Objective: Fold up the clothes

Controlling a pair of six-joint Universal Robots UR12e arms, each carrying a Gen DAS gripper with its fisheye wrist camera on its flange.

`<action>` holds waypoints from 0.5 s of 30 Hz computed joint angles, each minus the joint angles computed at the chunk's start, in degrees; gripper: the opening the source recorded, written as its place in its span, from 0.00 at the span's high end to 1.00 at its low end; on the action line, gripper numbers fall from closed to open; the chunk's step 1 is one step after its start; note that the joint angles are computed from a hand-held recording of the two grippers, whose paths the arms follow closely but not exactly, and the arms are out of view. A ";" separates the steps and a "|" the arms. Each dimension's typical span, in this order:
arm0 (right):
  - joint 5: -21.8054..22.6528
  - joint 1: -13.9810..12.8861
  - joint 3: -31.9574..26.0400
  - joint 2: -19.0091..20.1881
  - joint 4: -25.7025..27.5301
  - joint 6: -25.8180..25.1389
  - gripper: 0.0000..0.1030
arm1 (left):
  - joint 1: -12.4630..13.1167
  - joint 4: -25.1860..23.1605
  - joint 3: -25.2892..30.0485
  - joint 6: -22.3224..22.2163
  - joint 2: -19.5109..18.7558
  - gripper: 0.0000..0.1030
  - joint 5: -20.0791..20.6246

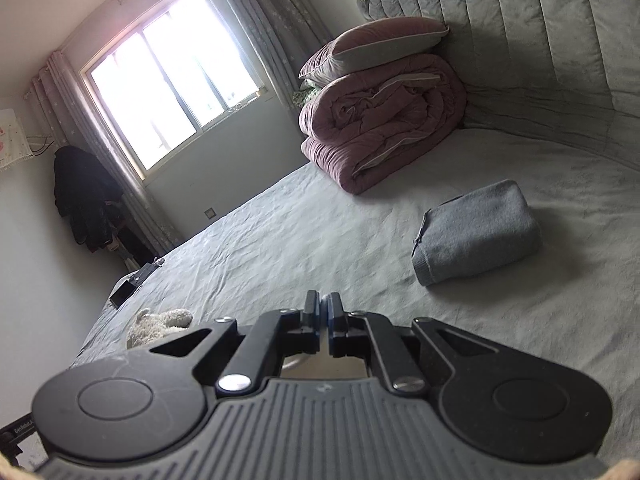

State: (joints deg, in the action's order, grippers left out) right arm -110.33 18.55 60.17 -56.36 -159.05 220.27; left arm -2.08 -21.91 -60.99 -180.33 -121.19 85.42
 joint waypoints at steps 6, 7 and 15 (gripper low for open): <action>-0.71 -1.14 -5.30 4.00 3.80 -0.75 0.95 | -1.08 -5.51 10.37 4.73 -7.09 0.97 2.61; -0.63 -1.31 -6.02 4.71 4.35 -0.97 0.95 | -1.22 -6.48 11.89 5.14 -8.27 0.97 3.02; 0.82 -2.03 -12.64 10.69 7.54 -6.36 0.95 | -1.38 -14.13 21.03 3.01 -15.70 0.96 4.15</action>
